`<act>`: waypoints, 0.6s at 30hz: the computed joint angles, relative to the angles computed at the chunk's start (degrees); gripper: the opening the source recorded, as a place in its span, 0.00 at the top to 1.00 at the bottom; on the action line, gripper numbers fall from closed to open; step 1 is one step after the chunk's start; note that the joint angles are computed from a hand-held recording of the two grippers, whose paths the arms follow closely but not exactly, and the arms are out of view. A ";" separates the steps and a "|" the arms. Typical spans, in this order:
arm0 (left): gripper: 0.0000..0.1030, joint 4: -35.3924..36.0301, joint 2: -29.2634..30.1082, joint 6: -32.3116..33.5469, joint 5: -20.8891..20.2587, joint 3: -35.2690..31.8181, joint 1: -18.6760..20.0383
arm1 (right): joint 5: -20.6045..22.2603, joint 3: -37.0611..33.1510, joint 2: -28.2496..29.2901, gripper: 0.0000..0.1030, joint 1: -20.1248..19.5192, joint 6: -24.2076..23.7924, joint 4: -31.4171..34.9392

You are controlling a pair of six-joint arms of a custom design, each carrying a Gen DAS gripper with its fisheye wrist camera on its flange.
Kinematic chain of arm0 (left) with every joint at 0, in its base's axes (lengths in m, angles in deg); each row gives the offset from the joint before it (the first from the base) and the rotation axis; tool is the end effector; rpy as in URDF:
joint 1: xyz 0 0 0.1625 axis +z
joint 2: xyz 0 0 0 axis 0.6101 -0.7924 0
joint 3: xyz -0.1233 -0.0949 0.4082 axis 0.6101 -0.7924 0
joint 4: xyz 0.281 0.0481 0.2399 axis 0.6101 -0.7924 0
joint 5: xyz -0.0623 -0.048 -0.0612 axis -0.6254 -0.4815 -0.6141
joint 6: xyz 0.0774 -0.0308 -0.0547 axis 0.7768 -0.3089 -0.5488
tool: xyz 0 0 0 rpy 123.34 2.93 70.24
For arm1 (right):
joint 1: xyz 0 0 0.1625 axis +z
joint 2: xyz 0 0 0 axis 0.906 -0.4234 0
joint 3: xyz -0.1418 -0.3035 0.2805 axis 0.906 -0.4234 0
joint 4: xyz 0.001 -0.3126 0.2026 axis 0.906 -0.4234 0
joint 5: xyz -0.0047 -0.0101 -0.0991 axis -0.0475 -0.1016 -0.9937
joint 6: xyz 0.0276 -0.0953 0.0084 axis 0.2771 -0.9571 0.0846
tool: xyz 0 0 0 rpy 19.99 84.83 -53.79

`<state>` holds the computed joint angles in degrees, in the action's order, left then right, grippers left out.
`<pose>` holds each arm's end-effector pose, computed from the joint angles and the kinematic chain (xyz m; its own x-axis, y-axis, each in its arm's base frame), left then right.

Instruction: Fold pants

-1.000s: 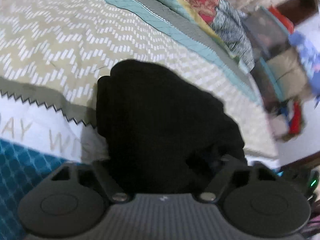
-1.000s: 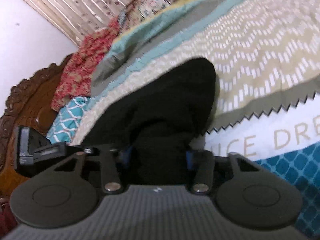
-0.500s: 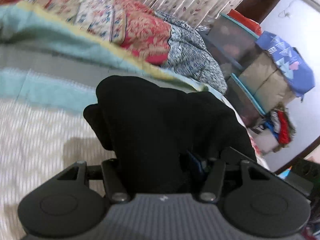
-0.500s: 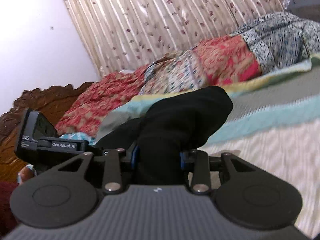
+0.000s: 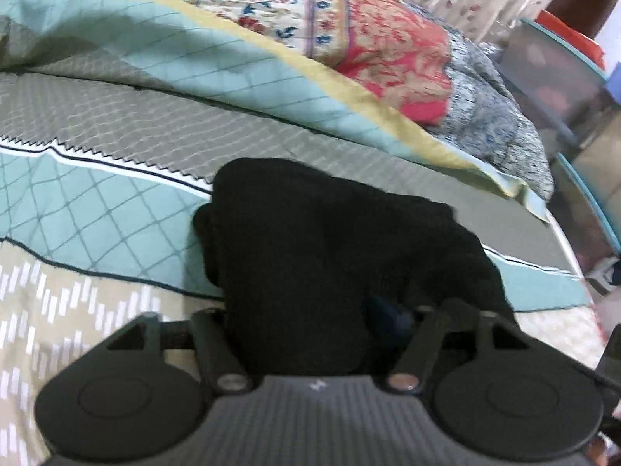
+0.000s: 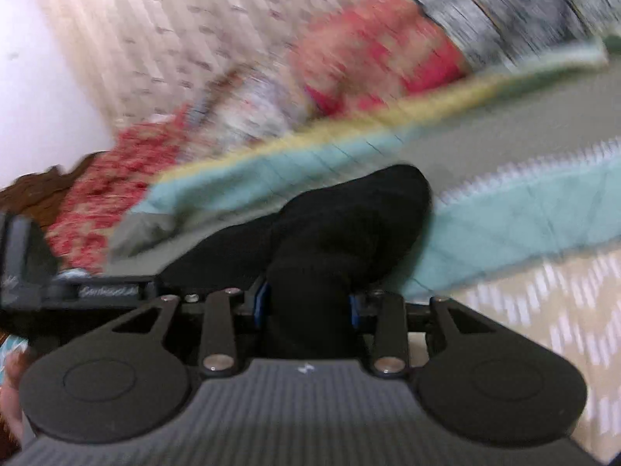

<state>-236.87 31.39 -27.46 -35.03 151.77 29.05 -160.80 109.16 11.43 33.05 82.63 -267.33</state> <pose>-0.1403 -0.7089 0.1095 -0.8248 0.5147 -0.2339 0.5613 0.7950 -0.2299 0.1708 -0.5233 0.0718 -0.9638 0.1884 0.1888 -0.0857 0.4514 -0.8882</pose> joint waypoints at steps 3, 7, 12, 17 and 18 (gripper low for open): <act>0.20 -1.31 -0.53 -1.36 2.02 1.54 -0.80 | 0.16 1.61 -0.31 0.48 -1.48 7.46 0.24; 0.18 -1.87 -4.37 -1.96 4.01 5.85 -2.66 | -4.84 3.95 -1.08 0.35 1.62 9.80 -1.25; 0.11 -5.49 -13.74 -1.32 6.75 17.20 -5.48 | -11.91 8.63 -0.04 0.31 8.07 10.07 -8.61; 0.10 -7.36 -23.56 -0.39 10.01 29.54 -8.33 | -15.68 12.98 2.45 0.31 13.74 14.26 -12.41; 0.09 -7.41 -25.34 -0.30 10.76 31.68 -8.88 | -16.60 13.11 3.07 0.31 15.25 15.35 -12.17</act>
